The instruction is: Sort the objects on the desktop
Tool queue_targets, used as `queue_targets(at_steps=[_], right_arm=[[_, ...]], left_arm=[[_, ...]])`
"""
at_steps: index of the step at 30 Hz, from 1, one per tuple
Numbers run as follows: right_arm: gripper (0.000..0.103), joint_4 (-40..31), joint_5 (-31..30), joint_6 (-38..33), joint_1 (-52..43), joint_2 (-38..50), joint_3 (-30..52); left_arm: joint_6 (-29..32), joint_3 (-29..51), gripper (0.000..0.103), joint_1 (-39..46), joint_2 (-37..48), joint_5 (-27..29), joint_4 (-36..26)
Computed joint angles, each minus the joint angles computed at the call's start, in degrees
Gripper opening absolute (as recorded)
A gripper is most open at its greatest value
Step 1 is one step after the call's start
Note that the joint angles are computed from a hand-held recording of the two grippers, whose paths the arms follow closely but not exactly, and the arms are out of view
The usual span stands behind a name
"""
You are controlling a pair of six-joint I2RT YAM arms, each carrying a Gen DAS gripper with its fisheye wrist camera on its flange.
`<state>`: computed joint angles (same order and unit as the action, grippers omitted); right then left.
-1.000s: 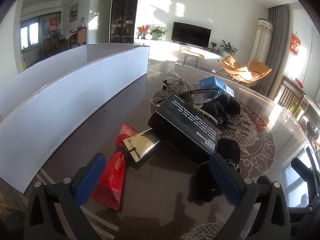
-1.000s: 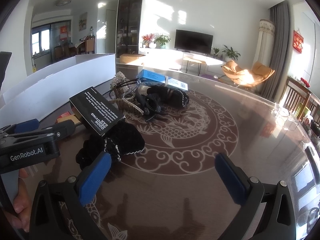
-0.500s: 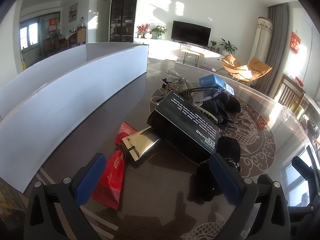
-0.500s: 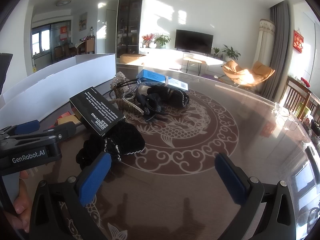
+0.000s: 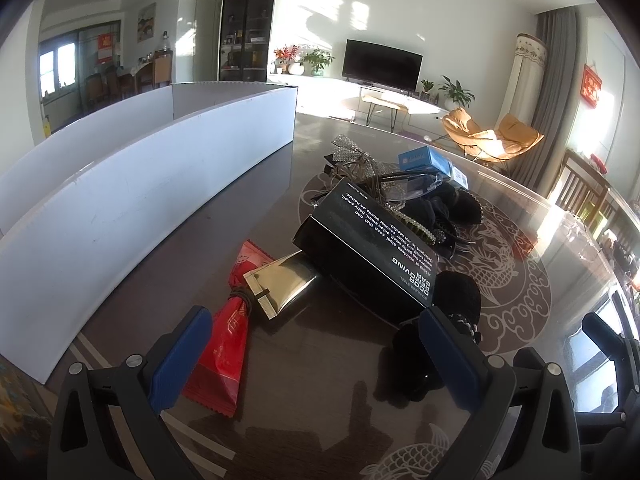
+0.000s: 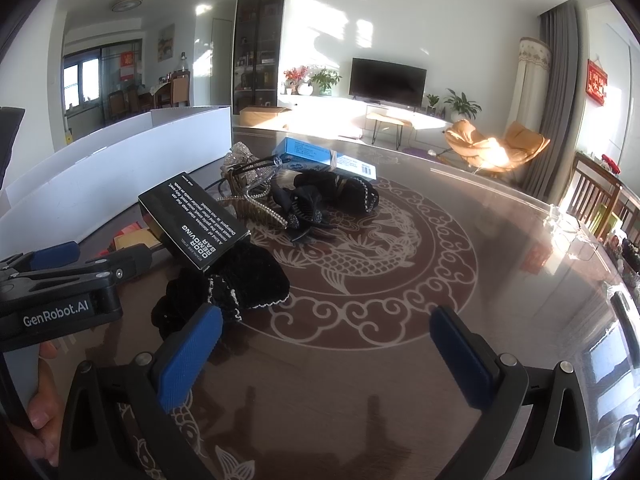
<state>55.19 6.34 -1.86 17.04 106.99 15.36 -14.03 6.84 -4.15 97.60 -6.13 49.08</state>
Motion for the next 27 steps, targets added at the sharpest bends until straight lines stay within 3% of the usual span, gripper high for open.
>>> queue_targets(at_steps=[27], right_arm=[[0.103, -0.2, -0.1, 0.0, -0.1, -0.1, 0.0]], left_arm=[[0.2, 0.2, 0.103, 0.1, -0.1, 0.1, -0.5]])
